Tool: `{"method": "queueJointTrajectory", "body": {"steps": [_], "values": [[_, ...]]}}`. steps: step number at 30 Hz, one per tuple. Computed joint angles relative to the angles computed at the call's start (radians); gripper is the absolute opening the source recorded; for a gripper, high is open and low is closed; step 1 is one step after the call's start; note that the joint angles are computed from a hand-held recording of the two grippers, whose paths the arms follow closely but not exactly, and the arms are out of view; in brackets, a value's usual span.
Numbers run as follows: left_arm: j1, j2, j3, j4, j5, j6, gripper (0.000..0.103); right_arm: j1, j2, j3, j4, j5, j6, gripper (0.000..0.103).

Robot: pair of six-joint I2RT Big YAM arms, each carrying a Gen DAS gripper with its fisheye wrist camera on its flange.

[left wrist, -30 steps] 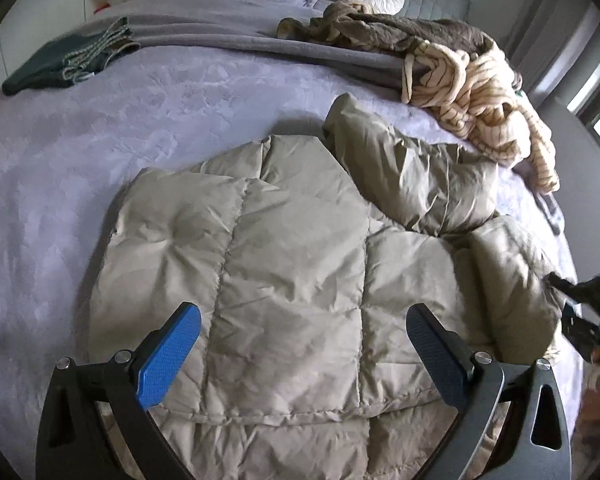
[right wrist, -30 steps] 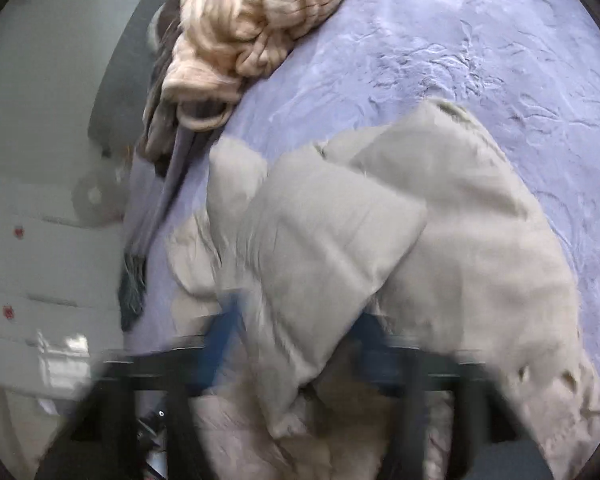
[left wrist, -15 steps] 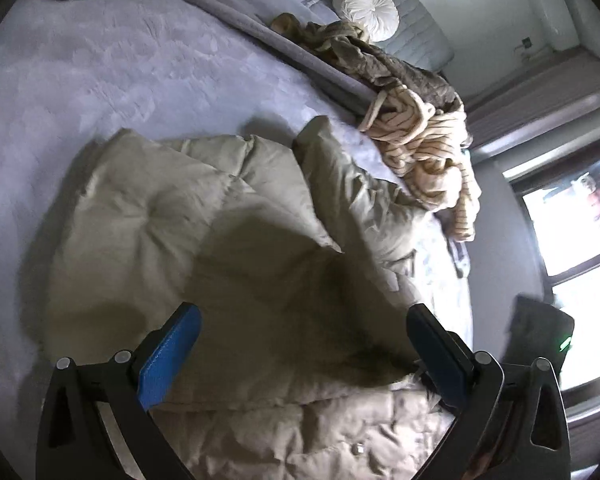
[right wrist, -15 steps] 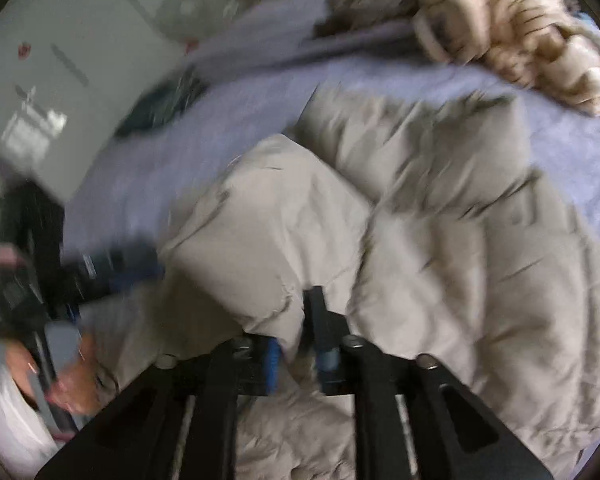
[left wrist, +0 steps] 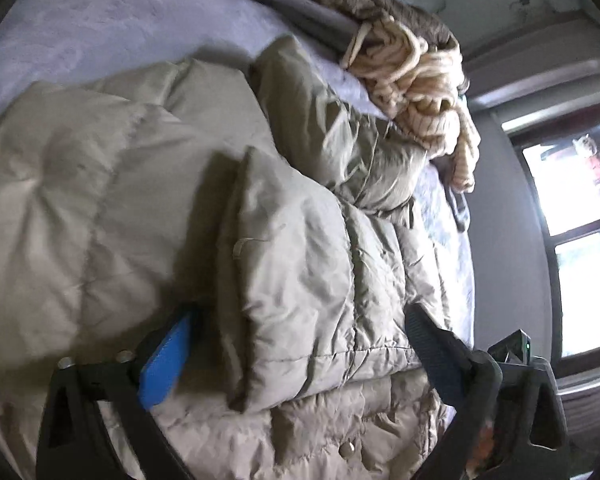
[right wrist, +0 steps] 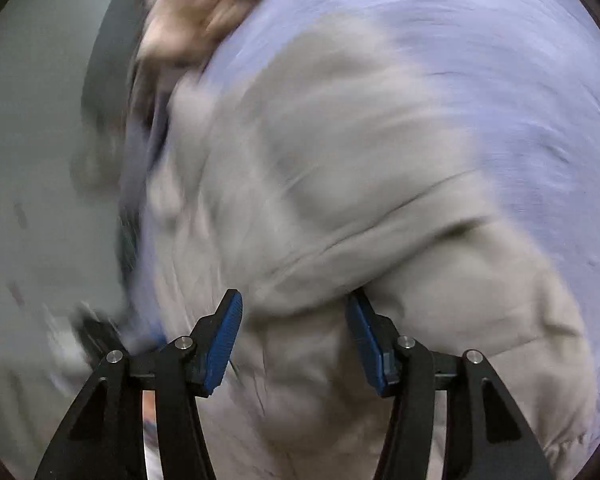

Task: Fold large clothes

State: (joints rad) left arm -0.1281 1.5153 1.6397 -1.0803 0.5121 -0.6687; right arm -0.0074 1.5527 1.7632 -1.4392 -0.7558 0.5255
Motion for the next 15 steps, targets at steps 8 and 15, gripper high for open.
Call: {"method": "queueJointTrajectory", "body": {"steps": [8, 15], "values": [[-0.062, 0.018, 0.054, -0.127, -0.177, 0.127, 0.011, -0.053, 0.056, 0.088, 0.102, 0.022, 0.039, 0.006], [-0.052, 0.007, 0.009, -0.135, -0.241, 0.069, 0.016, -0.047, 0.064, 0.005, 0.020, 0.115, -0.088, 0.005]]}}
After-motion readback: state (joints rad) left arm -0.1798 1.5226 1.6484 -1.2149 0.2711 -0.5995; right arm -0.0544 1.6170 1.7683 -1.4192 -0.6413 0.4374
